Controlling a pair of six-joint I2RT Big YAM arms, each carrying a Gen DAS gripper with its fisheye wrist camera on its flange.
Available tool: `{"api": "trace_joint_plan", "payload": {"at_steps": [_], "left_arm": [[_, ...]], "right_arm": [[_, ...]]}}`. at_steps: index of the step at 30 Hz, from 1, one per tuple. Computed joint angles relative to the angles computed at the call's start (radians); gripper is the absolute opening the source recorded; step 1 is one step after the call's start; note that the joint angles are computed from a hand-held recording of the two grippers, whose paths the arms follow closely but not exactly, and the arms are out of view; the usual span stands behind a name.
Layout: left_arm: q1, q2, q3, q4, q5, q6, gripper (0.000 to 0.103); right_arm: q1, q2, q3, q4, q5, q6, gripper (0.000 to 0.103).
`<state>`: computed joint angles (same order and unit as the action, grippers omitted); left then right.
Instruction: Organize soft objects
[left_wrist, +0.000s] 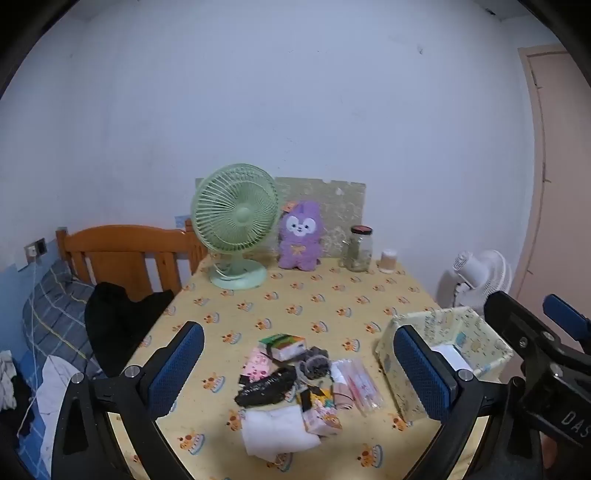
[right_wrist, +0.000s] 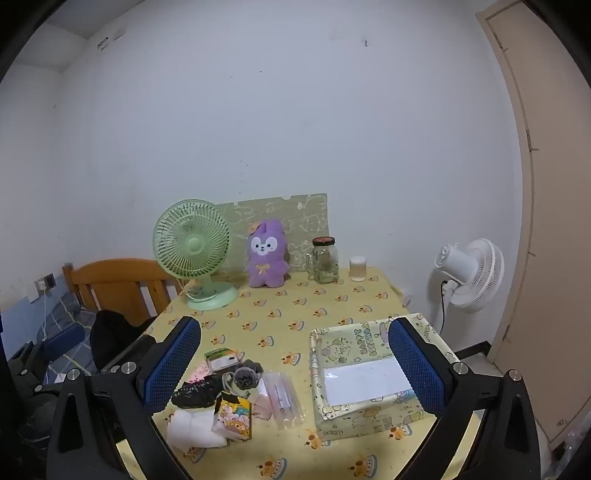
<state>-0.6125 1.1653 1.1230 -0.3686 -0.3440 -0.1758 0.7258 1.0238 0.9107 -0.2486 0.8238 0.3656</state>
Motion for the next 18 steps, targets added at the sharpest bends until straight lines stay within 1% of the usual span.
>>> {"api": "trace_joint_plan", "payload": {"at_steps": [2, 3, 4, 5, 7, 9, 10, 12, 15, 18], "left_arm": [[-0.008, 0.001, 0.005, -0.007, -0.022, 0.002, 0.103], [-0.029, 0.005, 0.012, -0.009, -0.056, 0.023, 0.103], [-0.035, -0.007, 0.0, 0.011, -0.063, 0.025, 0.103], [-0.038, -0.012, -0.002, 0.012, -0.064, 0.021, 0.103], [-0.027, -0.012, 0.001, 0.001, -0.037, 0.01, 0.103], [-0.028, -0.012, -0.009, 0.016, -0.027, 0.019, 0.103], [-0.018, -0.005, -0.005, 0.012, -0.01, 0.017, 0.103], [-0.019, 0.003, 0.002, 0.004, -0.007, 0.014, 0.103], [-0.02, 0.009, 0.006, -0.005, 0.002, 0.012, 0.103], [-0.018, 0.01, 0.005, -0.007, 0.002, 0.012, 0.103]], "right_arm": [[0.002, 0.007, 0.012, -0.026, 0.008, 0.006, 0.103], [0.003, 0.01, 0.014, -0.027, 0.01, 0.01, 0.103], [0.003, 0.012, 0.016, -0.027, 0.007, 0.014, 0.103], [0.003, 0.014, 0.019, -0.026, 0.004, 0.016, 0.103], [-0.004, -0.006, 0.013, -0.037, -0.011, 0.016, 0.103], [0.001, -0.014, -0.007, -0.009, 0.008, 0.018, 0.103], [0.005, -0.015, -0.006, -0.018, 0.018, 0.013, 0.103], [0.001, -0.002, 0.001, -0.022, 0.017, 0.017, 0.103], [-0.007, 0.007, 0.016, -0.059, 0.001, 0.032, 0.103], [-0.012, 0.014, 0.018, -0.065, -0.001, 0.037, 0.103]]}}
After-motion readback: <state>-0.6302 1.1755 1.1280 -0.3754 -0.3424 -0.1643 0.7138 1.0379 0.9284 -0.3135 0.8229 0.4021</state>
